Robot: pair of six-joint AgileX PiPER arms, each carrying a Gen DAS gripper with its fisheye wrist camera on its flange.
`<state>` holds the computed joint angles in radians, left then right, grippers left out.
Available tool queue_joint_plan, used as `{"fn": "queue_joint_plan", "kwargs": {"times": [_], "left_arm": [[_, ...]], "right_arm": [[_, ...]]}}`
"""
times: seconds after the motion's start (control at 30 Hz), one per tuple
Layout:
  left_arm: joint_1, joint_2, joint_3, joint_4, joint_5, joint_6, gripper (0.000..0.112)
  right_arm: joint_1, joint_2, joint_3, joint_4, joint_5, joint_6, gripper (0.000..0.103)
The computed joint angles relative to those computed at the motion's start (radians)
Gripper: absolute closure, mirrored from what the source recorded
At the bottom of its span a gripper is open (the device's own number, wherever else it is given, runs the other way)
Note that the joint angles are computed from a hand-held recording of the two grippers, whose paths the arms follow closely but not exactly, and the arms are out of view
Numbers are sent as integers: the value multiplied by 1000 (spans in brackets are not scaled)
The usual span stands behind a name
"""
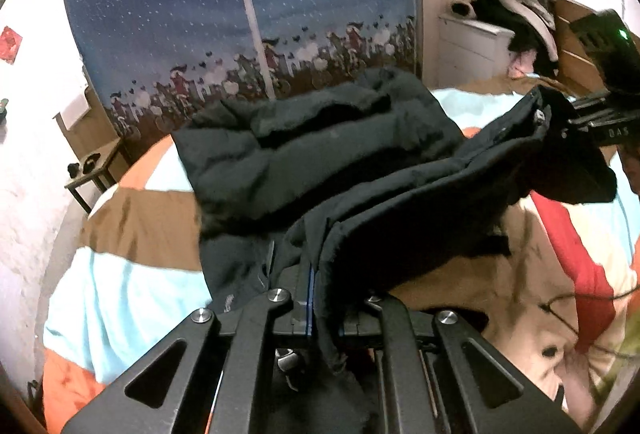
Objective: Fold large clothes
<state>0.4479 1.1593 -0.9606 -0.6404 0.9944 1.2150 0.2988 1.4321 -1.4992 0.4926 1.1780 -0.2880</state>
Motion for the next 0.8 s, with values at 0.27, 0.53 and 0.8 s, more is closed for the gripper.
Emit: {"fn": "queue_joint_plan", "kwargs": {"times": [0.27, 0.53, 0.8], "left_arm": [[-95, 174, -185, 15, -75, -144, 107], [-148, 282, -314, 27, -126, -197, 107], [-248, 477, -500, 127, -216, -406, 107]], "right_arm": [[2, 136, -198, -50, -33, 21, 92], [0, 268, -400, -108, -3, 25, 92], [76, 418, -577, -340, -98, 91, 92]]}}
